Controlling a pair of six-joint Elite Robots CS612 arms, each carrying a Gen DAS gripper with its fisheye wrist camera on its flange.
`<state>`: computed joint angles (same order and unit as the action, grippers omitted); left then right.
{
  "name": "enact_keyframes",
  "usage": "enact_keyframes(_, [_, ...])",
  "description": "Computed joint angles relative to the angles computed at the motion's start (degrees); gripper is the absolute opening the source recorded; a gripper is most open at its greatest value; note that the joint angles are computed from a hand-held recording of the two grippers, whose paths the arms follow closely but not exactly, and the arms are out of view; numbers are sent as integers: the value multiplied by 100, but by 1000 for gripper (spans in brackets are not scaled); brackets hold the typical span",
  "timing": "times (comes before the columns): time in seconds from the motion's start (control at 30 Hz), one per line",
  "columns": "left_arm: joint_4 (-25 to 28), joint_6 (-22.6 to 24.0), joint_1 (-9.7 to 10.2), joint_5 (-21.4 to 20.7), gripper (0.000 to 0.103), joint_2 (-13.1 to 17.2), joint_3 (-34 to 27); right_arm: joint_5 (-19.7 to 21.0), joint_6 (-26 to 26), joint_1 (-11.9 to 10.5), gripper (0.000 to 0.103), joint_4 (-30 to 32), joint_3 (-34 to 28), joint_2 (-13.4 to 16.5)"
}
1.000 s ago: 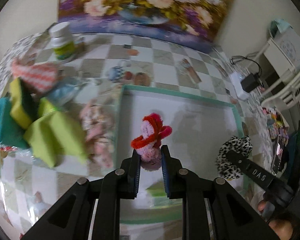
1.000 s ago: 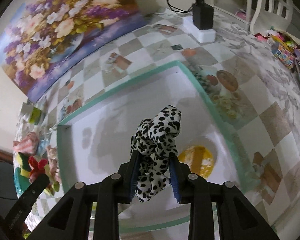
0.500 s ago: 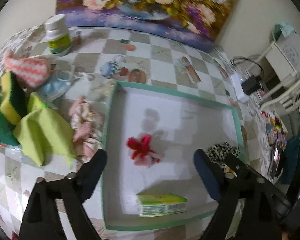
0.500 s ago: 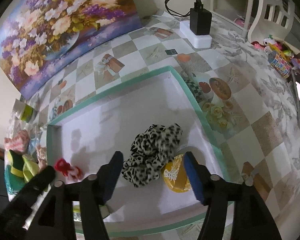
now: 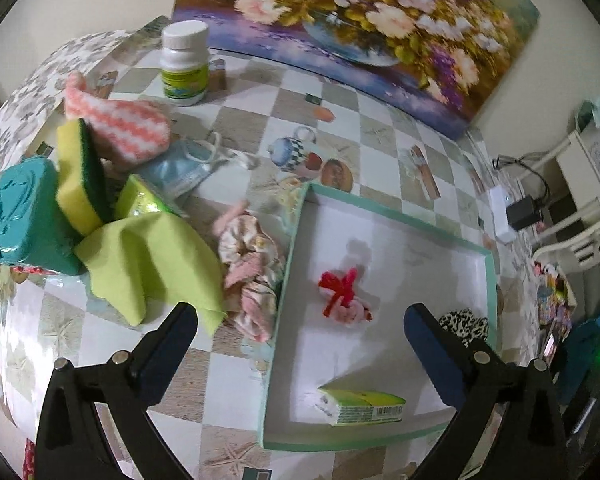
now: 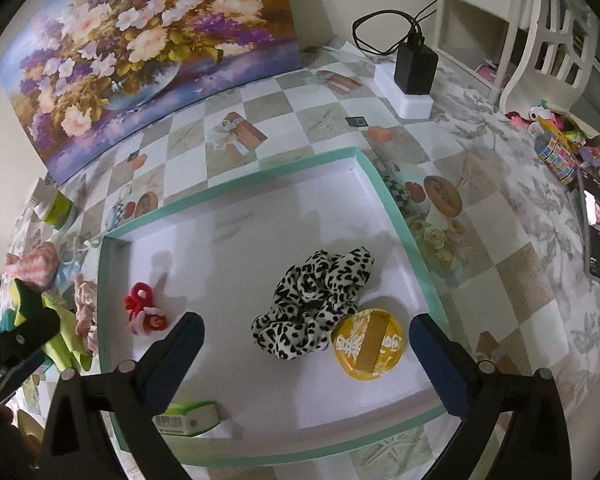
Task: Organize soft objects
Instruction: 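Grasp the pink striped cloth with the right gripper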
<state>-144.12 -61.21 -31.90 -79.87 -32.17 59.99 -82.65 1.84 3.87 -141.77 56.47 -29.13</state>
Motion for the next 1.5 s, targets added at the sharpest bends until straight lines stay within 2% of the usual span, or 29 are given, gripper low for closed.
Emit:
enact_keyframes(0.13, [-430,-314,81,-54,103,-186,353,-26,-41,21,103,-69,51,-33])
enact_keyframes(0.27, [-706,-715,132,411,103,-474,825,124,-65,31,103,-212,123,-87])
enact_keyframes(0.4, [-454,-1047,158,1041,103,-744,1179,222,-117,69,103,-362,189,-134])
enact_keyframes(0.53, [122,-1434,206,1395,103,-961,1415,389,-276,131,103,-430,253,-177])
enact_keyframes(0.6, [482,-1669,248,1446,103,-1052,1507,459,-369,166,103,-427,274,-188])
enact_keyframes(0.7, [744,-2015,307,1410,103,-1172,1680,488,-527,226,103,-408,306,-208])
enact_keyframes(0.87, [577,-2648,374,1368,103,-1349,2042,484,-790,316,103,-448,367,-240])
enact_keyframes(1.03, [600,-2554,393,1517,103,-1453,2188,664,-816,381,103,-480,395,-266])
enact_keyframes(1.13, [366,-2401,414,1548,103,-1483,2278,747,-907,455,103,-496,373,-260])
enact_keyframes(1.33, [-600,-2036,480,1478,103,-1416,2419,832,-1281,632,103,-434,258,-215])
enact_keyframes(1.5, [-1178,-1809,543,1298,103,-1273,2389,991,-1400,726,103,-201,4,-106])
